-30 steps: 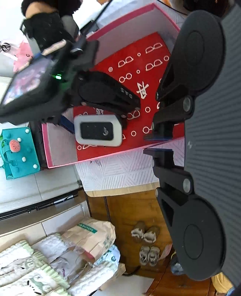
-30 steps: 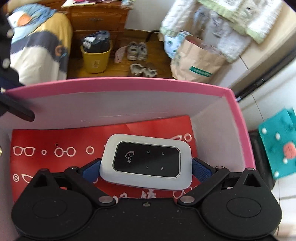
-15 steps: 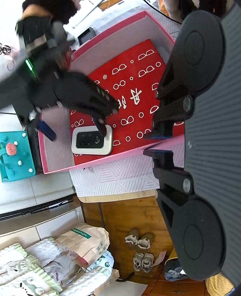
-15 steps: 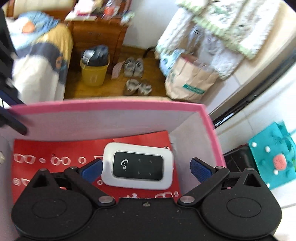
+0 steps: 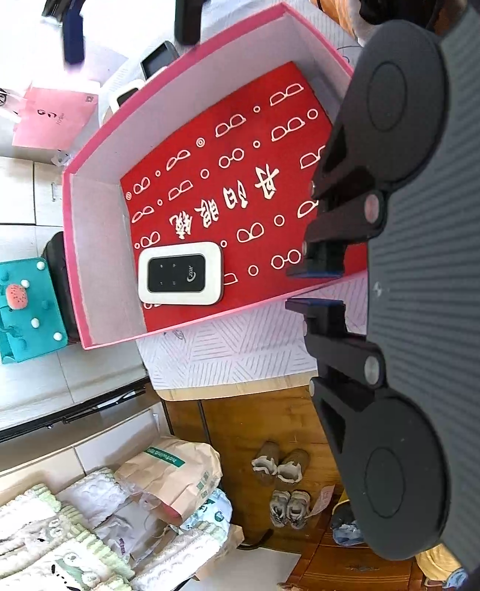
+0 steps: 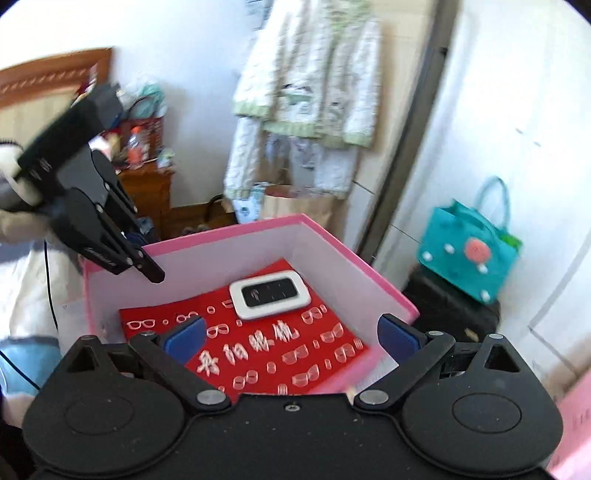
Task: Organize rigid objects
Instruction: 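Return the right gripper to the table and grasp the black battery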
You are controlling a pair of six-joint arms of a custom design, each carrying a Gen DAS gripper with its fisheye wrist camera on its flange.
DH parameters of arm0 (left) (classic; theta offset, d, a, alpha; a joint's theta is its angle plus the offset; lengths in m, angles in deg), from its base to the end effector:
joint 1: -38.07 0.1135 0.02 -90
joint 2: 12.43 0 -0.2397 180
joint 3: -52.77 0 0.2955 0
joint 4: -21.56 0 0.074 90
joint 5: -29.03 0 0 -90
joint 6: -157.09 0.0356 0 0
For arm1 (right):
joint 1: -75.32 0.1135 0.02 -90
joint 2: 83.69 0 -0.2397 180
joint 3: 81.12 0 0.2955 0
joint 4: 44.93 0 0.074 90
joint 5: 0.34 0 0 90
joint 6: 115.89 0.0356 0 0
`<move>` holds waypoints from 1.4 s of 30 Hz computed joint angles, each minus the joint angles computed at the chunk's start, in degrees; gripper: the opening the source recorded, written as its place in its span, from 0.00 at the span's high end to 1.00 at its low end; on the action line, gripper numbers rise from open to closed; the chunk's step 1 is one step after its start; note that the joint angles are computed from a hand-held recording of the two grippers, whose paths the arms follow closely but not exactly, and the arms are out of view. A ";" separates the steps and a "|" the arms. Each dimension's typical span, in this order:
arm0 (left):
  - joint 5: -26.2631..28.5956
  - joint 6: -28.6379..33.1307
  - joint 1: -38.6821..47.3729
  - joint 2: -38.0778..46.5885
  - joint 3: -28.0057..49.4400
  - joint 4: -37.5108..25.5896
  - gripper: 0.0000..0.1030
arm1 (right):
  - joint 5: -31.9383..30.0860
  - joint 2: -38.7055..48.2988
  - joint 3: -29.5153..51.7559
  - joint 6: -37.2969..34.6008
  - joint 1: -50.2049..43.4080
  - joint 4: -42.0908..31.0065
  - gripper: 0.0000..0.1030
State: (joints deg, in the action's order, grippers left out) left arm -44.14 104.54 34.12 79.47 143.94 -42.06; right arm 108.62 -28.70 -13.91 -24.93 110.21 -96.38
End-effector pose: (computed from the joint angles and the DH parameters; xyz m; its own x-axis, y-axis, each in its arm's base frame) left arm 0.3686 -0.0358 0.2519 -0.5978 0.6247 -0.5024 0.6985 0.7135 0.0560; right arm 0.2155 0.1362 0.3043 -0.5243 -0.3463 -0.7779 -0.3258 0.9256 -0.1925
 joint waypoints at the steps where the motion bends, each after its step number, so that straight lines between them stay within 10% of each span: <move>1: -0.35 -0.50 -0.20 0.13 -0.14 0.21 0.91 | 1.28 -2.38 -1.25 2.35 0.77 -0.93 0.03; 12: -0.16 -4.02 0.08 0.29 -1.26 1.85 0.91 | 1.18 -24.58 -19.27 20.26 -0.98 -4.35 0.13; 20: 1.03 -4.41 0.61 1.28 0.44 0.91 0.91 | 18.56 -27.18 -31.86 41.32 9.86 -6.80 0.15; 30: 1.63 -5.11 0.55 0.27 -0.86 2.64 0.91 | 18.62 -16.57 -31.71 48.31 7.77 -3.43 0.15; 42: 1.78 -2.62 0.95 -1.57 -3.39 3.74 0.91 | 13.69 -17.26 -31.55 38.34 3.70 -1.35 0.31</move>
